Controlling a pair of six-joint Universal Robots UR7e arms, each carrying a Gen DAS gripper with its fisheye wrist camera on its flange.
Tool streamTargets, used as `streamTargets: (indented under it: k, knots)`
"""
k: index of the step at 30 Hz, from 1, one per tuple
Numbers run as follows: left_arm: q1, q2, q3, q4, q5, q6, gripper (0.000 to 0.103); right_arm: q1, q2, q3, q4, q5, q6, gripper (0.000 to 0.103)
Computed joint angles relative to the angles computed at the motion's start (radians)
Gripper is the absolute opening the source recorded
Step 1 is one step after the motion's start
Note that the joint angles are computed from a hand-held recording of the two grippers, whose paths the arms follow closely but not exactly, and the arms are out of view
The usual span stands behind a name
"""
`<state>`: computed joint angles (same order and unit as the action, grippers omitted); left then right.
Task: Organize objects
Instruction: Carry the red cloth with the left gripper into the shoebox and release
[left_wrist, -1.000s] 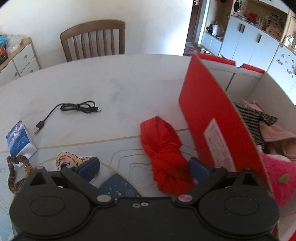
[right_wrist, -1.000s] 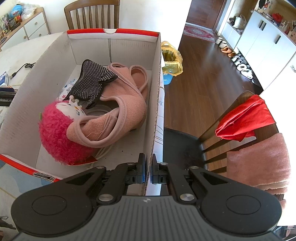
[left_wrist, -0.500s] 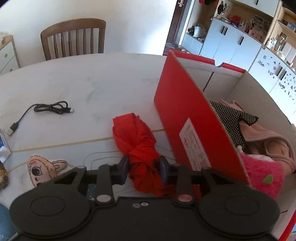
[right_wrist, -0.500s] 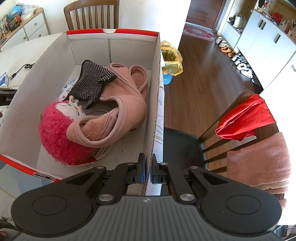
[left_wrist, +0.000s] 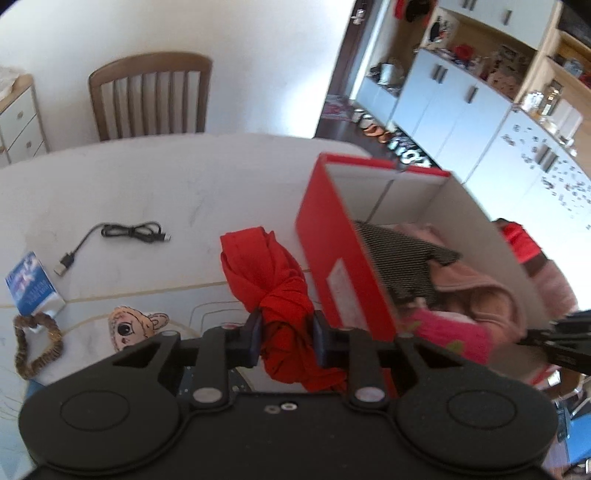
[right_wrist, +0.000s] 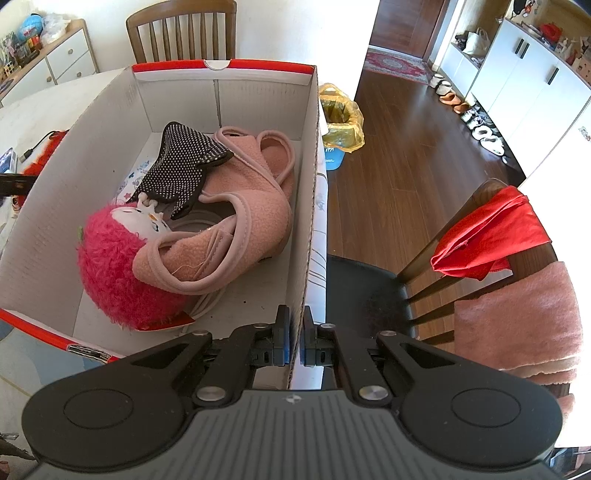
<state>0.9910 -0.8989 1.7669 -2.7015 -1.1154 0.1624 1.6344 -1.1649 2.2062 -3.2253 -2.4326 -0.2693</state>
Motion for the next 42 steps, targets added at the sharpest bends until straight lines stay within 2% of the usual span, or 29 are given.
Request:
streamTargets:
  k: [5,11,20,25,34,42]
  knots:
    - [-0.036,-0.057,0.013,0.026,-0.03,0.021,0.024,0.001,0.002,-0.001,-0.003,-0.003,-0.001,0.005]
    - [-0.071,-0.069,0.0,0.044,-0.084,0.038,0.024,0.002,0.004,-0.002,-0.004,-0.003,-0.004,0.005]
    - [-0.11,0.011,-0.072,0.067,-0.125,0.114,0.025,0.003,0.006,-0.004,-0.003,-0.001,-0.009,0.005]
    - [-0.124,0.079,-0.132,0.088,-0.124,0.131,0.025,0.002,0.005,-0.003,-0.005,0.0,-0.008,0.005]
    - [-0.137,0.198,-0.22,0.124,-0.05,0.213,0.025,0.003,0.007,-0.005,-0.001,0.003,-0.003,0.005]
    - [-0.137,0.282,-0.284,0.184,0.058,0.258,0.025,0.003,0.007,-0.006,0.004,0.004,0.003,0.005]
